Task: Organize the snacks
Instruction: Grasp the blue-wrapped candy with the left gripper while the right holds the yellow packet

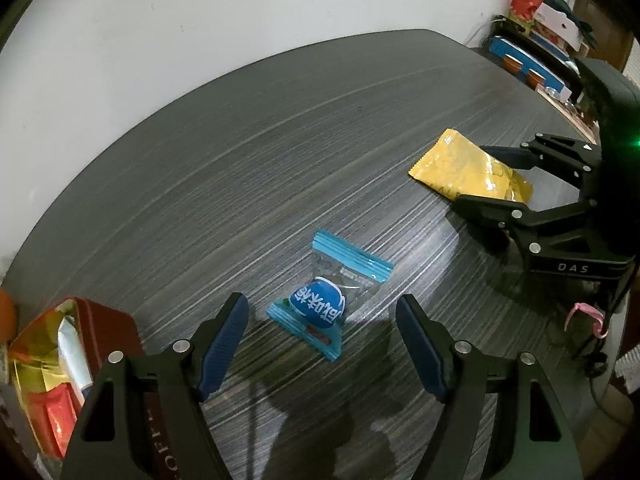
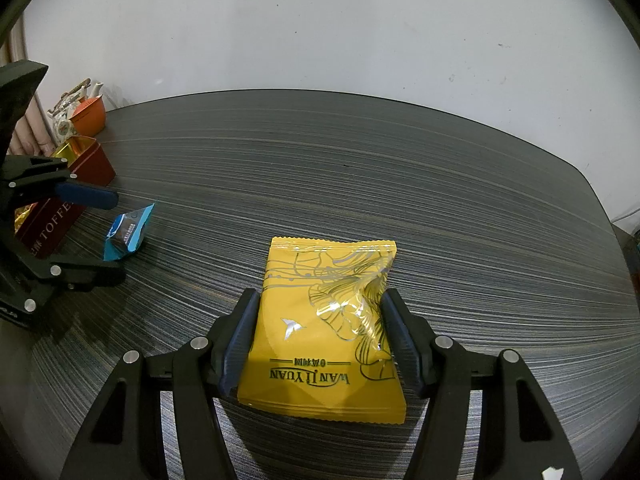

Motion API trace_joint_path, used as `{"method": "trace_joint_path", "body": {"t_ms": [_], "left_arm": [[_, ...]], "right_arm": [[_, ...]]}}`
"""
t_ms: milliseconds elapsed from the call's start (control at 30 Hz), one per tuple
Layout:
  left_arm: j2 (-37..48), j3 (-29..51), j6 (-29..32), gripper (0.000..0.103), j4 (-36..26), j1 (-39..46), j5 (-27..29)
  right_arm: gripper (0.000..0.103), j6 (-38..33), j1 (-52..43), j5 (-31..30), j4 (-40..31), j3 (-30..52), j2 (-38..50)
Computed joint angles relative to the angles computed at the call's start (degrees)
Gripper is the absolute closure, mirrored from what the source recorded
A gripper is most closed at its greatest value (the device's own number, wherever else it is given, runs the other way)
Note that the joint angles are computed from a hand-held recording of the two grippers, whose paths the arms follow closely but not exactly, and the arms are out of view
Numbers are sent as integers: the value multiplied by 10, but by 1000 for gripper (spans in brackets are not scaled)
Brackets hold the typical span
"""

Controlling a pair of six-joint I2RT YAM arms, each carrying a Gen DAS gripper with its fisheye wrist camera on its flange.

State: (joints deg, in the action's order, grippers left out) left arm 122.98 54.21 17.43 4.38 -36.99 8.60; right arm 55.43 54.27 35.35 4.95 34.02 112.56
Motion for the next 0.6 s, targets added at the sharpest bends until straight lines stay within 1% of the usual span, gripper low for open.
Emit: {"method": "trace_joint_path", "body": {"t_ms": [100, 200, 467, 600], "left_arm": [[-1, 0, -2, 27, 1, 2, 4], [1, 0, 9, 27, 0, 13, 10], [14, 6, 16, 27, 1, 14, 5], [18, 7, 13, 32, 13, 9, -7]], "right_arm": [[43, 0, 0, 0, 0, 2, 2], [43, 0, 0, 0, 0, 0, 0], [43, -1, 0, 1, 2, 0, 1], [43, -1, 0, 1, 3, -1, -1]]}}
